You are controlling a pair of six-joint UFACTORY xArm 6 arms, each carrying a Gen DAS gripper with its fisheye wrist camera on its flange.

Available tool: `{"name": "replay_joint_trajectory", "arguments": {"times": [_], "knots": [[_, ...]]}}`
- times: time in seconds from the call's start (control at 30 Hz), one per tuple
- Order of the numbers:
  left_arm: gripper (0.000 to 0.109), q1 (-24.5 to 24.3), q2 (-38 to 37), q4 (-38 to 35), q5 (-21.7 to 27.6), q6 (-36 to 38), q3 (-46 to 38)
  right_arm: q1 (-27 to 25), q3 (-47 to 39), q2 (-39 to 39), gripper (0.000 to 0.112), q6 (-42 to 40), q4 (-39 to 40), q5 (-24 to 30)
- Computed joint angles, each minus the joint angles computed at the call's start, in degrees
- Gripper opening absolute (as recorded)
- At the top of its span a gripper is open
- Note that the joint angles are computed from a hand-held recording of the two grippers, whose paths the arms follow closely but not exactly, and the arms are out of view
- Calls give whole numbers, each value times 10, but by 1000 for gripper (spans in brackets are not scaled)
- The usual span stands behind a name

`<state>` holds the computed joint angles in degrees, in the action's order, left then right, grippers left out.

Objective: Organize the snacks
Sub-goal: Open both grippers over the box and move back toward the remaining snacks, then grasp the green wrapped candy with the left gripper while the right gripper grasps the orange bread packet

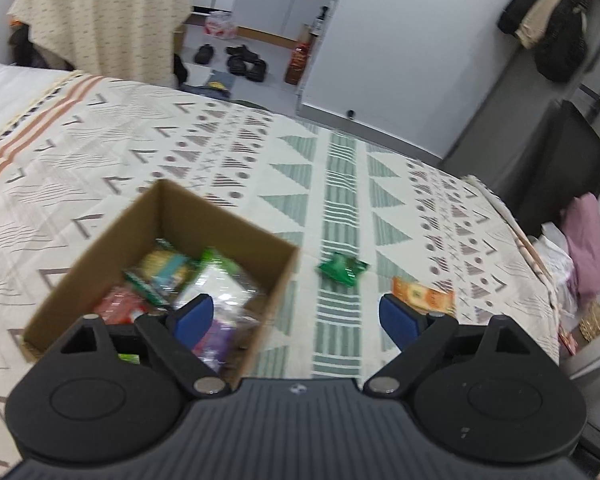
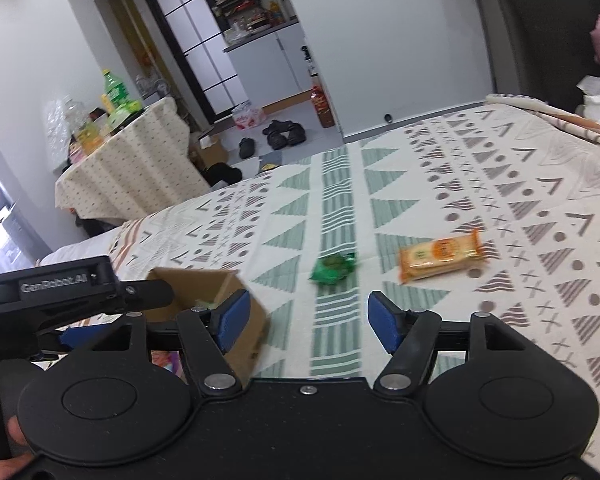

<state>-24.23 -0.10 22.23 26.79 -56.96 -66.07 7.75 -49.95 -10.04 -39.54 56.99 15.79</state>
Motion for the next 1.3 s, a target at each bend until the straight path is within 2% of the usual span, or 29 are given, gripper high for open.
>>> {"name": "replay_joint_trajectory", "arguments": {"times": [0.13,0.3,0.43,0.57,0.73,0.8,0.93,1.07,1.17,1.3], "knots": [[92,-16,33,-23,-11,51,-33,-30,0,13,65,-37,24,5],[92,-27,71,-14,-6,61,-77,-67,-13,39,66,-70,48,18],[92,-29,108,-19,10,79,-121,-90,-29,61,74,-119,80,27],[92,-28,145,-55,28,116,-166,-105,-41,80,79,-165,96,24],[92,-30,199,-53,64,138,-234,-121,-57,110,94,-199,134,30],[93,-32,222,-46,82,133,-263,-121,-69,125,98,-211,149,23],[93,-33,267,-42,99,127,-312,-126,-99,161,98,-214,164,37],[93,-30,309,-44,107,121,-354,-114,-123,194,98,-228,158,19],[93,-29,340,-36,116,119,-386,-111,-146,218,98,-228,152,32],[93,-25,367,-46,105,133,-406,-94,-170,251,98,-228,127,-1]]}}
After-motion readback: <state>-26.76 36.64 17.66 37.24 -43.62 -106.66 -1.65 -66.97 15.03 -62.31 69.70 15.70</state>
